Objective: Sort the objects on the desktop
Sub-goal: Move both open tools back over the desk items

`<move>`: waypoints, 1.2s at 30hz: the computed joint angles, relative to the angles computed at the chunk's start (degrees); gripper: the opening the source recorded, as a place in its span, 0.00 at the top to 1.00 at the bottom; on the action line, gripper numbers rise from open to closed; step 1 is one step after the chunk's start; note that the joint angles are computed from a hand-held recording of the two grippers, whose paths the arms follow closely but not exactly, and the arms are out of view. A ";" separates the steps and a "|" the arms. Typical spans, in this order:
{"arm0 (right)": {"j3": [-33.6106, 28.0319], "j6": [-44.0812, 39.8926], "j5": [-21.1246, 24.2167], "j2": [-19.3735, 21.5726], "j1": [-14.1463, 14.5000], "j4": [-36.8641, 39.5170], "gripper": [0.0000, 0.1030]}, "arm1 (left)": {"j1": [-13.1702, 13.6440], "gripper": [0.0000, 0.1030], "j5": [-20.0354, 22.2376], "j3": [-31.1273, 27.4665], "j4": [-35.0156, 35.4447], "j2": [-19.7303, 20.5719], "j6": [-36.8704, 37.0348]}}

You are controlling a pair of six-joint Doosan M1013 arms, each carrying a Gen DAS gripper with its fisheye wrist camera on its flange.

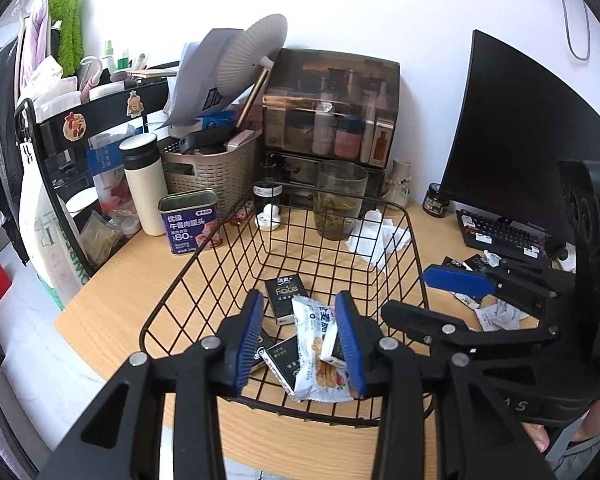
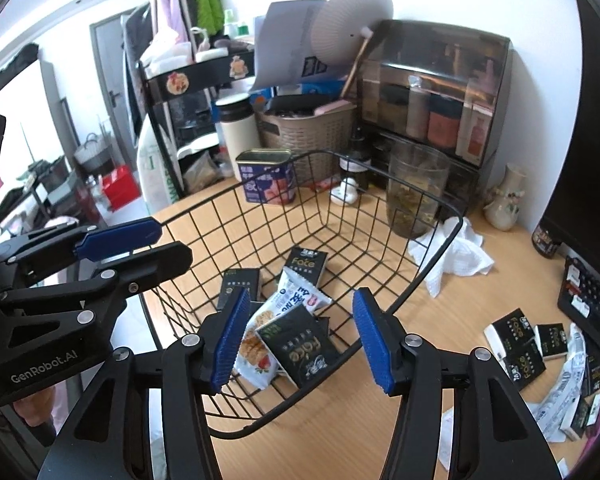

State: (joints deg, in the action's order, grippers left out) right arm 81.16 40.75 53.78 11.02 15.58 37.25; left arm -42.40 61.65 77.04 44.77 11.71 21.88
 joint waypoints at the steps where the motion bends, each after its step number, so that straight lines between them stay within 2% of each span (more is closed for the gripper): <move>1: 0.04 0.01 -0.06 -0.04 -0.07 0.00 0.47 | -0.04 0.60 0.03 -0.12 -0.02 0.10 0.07; 4: 0.14 0.13 -0.08 -0.12 -0.34 0.12 0.47 | -0.15 0.58 -0.28 -0.37 -0.07 0.26 0.33; 10: 0.29 1.02 -0.48 -0.30 -1.40 0.11 0.47 | -0.27 0.41 -1.91 -0.94 -0.44 0.66 1.40; 13: 0.71 1.21 -0.98 -0.53 -2.49 -0.04 0.47 | -0.51 0.39 -2.77 -1.72 -0.75 1.32 2.92; 17: 2.22 3.22 -2.13 -1.17 -5.69 -0.99 0.47 | -1.15 0.33 -5.30 -3.55 -3.51 2.78 7.56; 23: 3.32 10.22 -4.10 -1.17 -11.41 -5.93 0.47 | -2.64 0.32 -8.49 -8.79 -11.39 7.22 19.48; 28: 3.91 12.45 -4.55 -0.98 -14.72 -8.00 0.47 | -2.91 0.32 -7.38 -14.31 -18.97 12.58 28.88; 30: 4.31 12.61 -4.79 -1.17 -15.73 -8.41 0.47 | -2.67 0.32 -5.67 -16.65 -21.50 15.05 31.84; 36: 5.30 14.45 -5.39 -1.21 -18.72 -9.88 0.47 | -1.83 0.32 -0.41 -21.79 -23.51 20.57 35.50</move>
